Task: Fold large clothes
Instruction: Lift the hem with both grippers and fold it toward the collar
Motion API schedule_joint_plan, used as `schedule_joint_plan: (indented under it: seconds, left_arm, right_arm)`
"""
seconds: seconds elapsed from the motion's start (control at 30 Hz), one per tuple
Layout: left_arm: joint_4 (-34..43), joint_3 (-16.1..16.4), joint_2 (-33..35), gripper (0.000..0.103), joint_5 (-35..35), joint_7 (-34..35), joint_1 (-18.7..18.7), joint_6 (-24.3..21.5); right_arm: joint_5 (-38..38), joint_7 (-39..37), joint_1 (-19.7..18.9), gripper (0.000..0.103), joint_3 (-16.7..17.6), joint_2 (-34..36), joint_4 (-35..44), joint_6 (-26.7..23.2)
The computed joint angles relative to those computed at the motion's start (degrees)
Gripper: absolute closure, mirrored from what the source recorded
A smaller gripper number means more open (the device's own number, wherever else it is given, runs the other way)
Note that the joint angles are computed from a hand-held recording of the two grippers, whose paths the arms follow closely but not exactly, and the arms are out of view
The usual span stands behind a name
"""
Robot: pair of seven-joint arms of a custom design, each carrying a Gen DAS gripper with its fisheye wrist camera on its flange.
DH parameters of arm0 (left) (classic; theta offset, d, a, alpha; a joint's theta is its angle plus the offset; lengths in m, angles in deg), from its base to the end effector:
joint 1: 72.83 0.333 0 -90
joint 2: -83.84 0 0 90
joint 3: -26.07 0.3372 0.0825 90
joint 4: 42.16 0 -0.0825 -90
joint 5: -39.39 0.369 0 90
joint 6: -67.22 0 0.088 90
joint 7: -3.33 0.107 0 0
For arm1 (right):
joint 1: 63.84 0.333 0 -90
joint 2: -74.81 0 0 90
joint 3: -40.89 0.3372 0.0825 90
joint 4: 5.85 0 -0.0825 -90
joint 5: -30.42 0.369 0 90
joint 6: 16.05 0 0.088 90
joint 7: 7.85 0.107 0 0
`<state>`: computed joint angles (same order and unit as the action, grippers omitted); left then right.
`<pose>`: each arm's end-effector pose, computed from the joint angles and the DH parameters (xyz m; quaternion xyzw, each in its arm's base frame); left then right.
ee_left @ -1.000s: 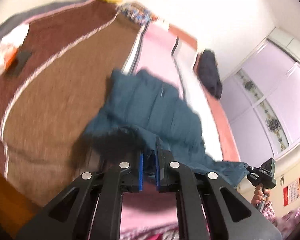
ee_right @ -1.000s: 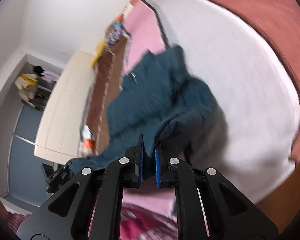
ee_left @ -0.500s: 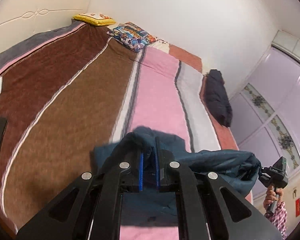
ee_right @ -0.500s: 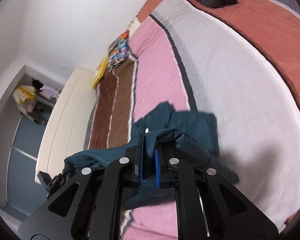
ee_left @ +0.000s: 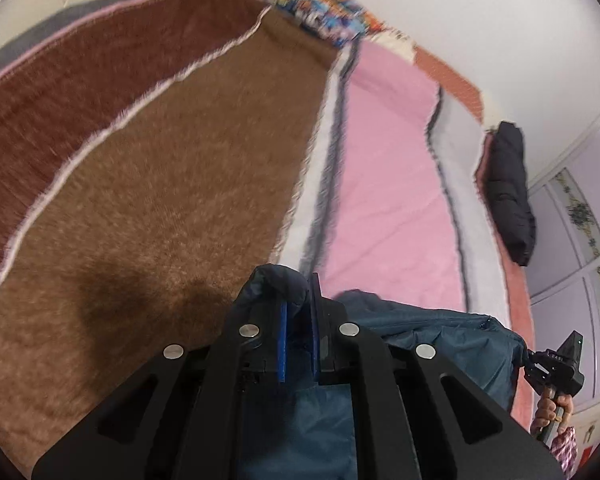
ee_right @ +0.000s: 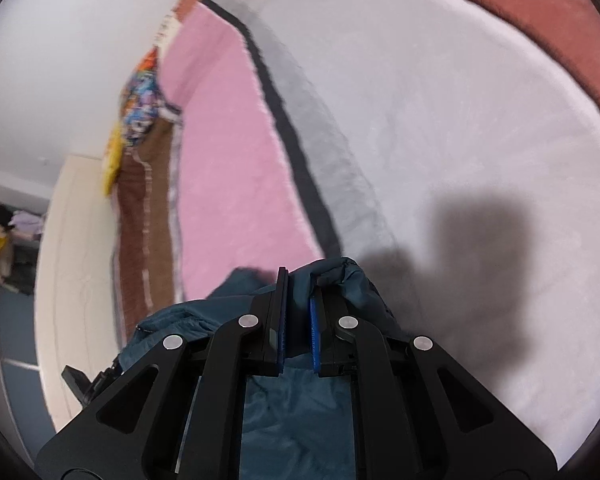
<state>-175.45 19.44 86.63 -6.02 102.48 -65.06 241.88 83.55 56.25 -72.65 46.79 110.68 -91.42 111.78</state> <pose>0.5318 0.0664 0.4123 -0.8363 0.4260 -0.3202 0.1286 0.7278 -0.0279 0.3530 -0.5874 0.7051 0.1602 0.3636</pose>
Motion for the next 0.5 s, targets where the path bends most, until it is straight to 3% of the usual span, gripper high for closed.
schedule_joint_plan:
  seconds: [0.13, 0.33, 0.43, 0.5]
  left_arm:
    - [2.47, 0.56, 5.85, 0.094, 7.87, -6.73, 0.32, -0.22]
    - [2.23, 1.41, 8.24, 0.087, 17.92, -17.22, 0.06, -1.02]
    - [2.32, -3.35, 7.04, 0.082, 13.55, -14.90, 5.03, -2.17]
    - [2.11, -9.17, 4.70, 0.076, 0.38, -4.28, 10.27, -1.63]
  right_arm:
    - [-3.91, 3.23, 1.76, 0.093, -0.69, 4.97, 3.73, 0.91]
    - [-7.05, 4.32, 1.42, 0.091, -0.13, 6.20, 3.78, 0.10]
    - [-6.85, 4.15, 0.20, 0.087, 0.19, 5.19, 4.12, -1.80]
    - [-5.34, 4.63, -1.02, 0.083, 0.76, 5.05, 5.58, -4.19]
